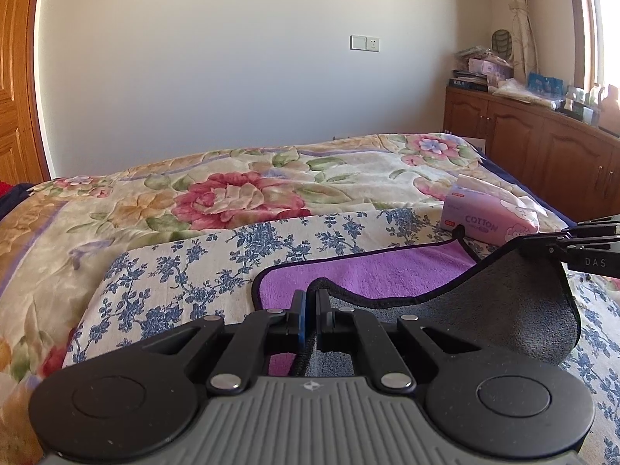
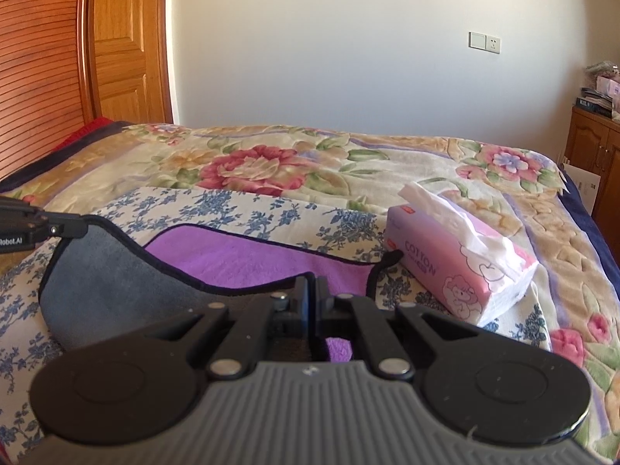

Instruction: Fold towel

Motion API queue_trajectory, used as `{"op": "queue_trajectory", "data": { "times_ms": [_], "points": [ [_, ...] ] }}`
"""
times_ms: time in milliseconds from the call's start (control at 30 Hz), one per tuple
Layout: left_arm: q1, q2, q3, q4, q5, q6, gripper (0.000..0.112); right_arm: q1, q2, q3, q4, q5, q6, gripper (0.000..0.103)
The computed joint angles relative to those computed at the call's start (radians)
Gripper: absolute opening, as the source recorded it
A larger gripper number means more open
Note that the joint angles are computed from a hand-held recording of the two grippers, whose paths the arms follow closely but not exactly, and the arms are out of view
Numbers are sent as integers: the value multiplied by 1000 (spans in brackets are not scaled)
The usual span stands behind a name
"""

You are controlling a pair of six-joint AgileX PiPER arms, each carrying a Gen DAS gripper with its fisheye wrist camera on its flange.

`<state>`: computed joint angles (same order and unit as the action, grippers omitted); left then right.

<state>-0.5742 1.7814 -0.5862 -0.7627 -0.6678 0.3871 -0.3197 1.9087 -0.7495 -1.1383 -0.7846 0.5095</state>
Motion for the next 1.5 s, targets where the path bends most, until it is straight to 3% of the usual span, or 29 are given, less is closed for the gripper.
{"op": "queue_trajectory", "data": {
  "times_ms": [467,1167,1500],
  "points": [
    [59,60,-91,16,48,53,6,44,72,-78,78,38,-42,4],
    [124,143,-245,-8,34,144,6,81,153,-230,146,7,41,4],
    [166,260,-347,20,48,139,6,109,235,-340,133,91,69,4]
  ]
}}
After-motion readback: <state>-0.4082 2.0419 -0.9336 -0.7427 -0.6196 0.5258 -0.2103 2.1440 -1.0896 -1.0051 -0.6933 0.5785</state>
